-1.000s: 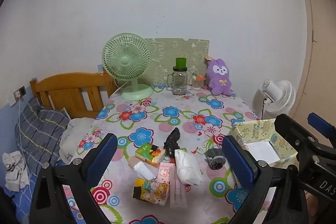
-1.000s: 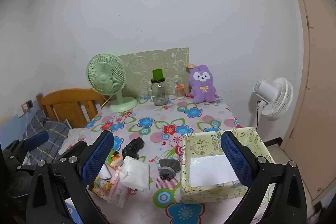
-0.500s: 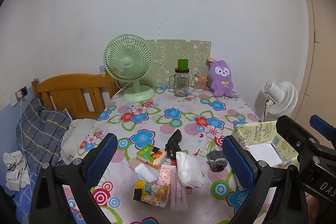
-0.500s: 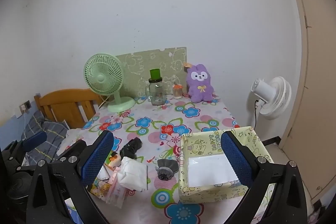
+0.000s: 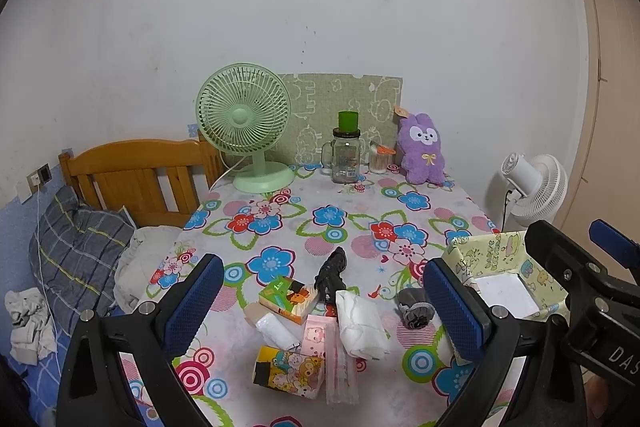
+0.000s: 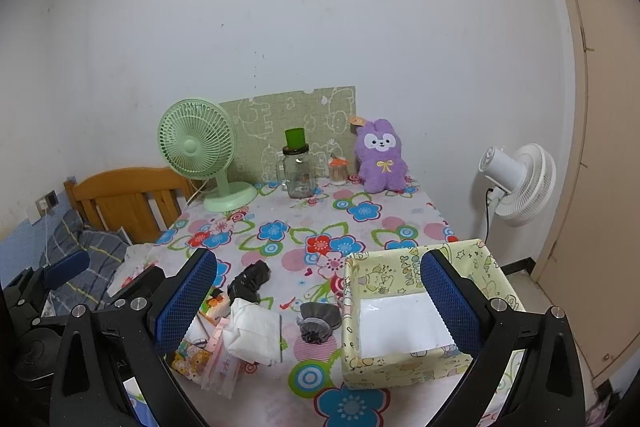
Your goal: Organize soft objects
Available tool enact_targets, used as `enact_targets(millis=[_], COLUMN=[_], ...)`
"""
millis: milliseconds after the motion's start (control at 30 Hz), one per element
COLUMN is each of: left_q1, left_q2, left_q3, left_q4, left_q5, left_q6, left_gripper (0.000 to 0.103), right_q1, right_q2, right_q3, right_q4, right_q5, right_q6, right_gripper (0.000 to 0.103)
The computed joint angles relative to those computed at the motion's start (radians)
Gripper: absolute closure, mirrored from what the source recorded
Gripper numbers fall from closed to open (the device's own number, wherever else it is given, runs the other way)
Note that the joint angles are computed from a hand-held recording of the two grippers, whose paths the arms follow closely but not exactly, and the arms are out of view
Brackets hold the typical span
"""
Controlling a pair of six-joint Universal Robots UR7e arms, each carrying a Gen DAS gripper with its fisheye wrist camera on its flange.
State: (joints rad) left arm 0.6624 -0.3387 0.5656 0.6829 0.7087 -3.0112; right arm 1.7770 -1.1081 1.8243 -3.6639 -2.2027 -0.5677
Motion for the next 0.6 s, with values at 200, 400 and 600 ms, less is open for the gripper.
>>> enact_targets(millis=[200, 400, 600], left_q1=[0.001, 0.003, 0.004], left_q2=[0.005, 0.009, 0.015], left_q3=[-0.012, -0.021, -0.030], left_q4=[0.007, 0.012, 0.017], left_q5=[-0.001, -0.001, 0.002], left_q6=[0.002, 0.004, 0.005], left_gripper=[0.003, 0.003, 0.003], right_q1=[0.000, 0.005, 0.004], right_q2=[0.002, 0.006, 0.008], right_q3=[-0.003, -0.007, -0.007], right_q4=[0.002, 0.005, 0.001], right_q5=[-0.003, -0.014, -0.008], right_q6=[-0.002, -0.005, -0.005], right_gripper=[0.000, 0.000, 0.000])
